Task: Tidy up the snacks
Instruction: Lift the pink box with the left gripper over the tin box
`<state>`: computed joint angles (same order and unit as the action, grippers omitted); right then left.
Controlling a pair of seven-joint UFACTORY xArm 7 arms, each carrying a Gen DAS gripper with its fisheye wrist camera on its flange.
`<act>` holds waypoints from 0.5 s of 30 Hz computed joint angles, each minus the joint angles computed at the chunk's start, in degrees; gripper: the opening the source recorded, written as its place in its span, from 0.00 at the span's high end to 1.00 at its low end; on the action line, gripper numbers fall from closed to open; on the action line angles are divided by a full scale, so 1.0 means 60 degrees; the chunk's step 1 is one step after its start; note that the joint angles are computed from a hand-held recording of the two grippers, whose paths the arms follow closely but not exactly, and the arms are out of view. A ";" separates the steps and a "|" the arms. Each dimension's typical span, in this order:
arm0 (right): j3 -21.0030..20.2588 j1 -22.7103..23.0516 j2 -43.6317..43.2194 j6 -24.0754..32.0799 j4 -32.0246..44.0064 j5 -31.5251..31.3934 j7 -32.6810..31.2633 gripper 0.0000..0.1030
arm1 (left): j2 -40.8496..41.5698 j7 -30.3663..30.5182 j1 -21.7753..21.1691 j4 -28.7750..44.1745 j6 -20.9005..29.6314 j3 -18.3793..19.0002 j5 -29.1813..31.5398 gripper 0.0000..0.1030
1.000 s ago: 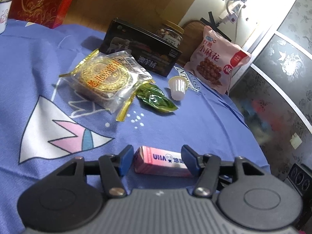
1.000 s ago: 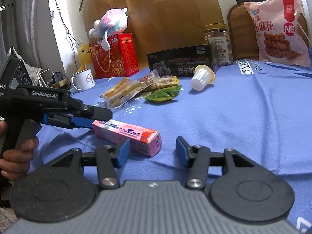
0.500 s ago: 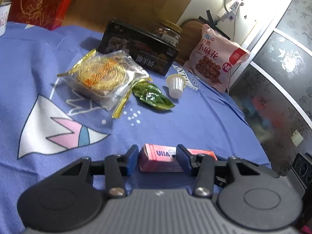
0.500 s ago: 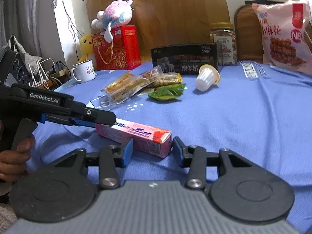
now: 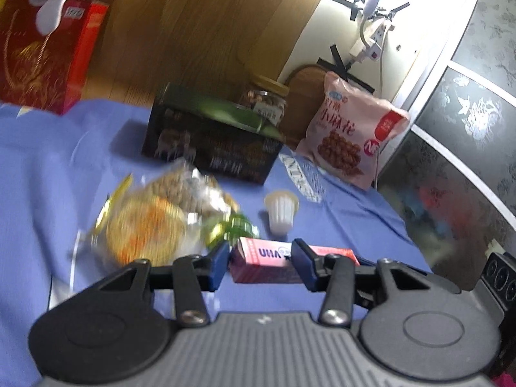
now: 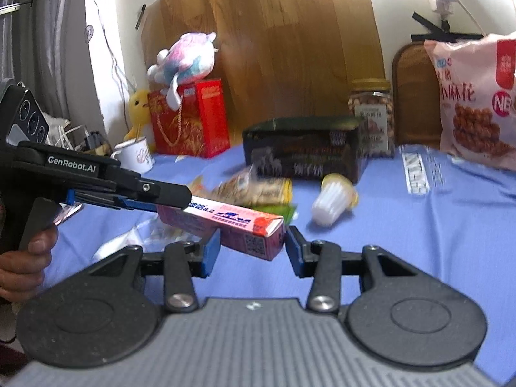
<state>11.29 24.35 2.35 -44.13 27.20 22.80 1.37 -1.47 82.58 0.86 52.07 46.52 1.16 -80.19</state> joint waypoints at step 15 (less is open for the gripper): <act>-0.1054 -0.1772 0.2216 0.1877 0.4424 -0.2839 0.0279 0.54 | 0.4356 -0.2650 -0.0219 0.6399 -0.1602 -0.1378 0.1377 0.58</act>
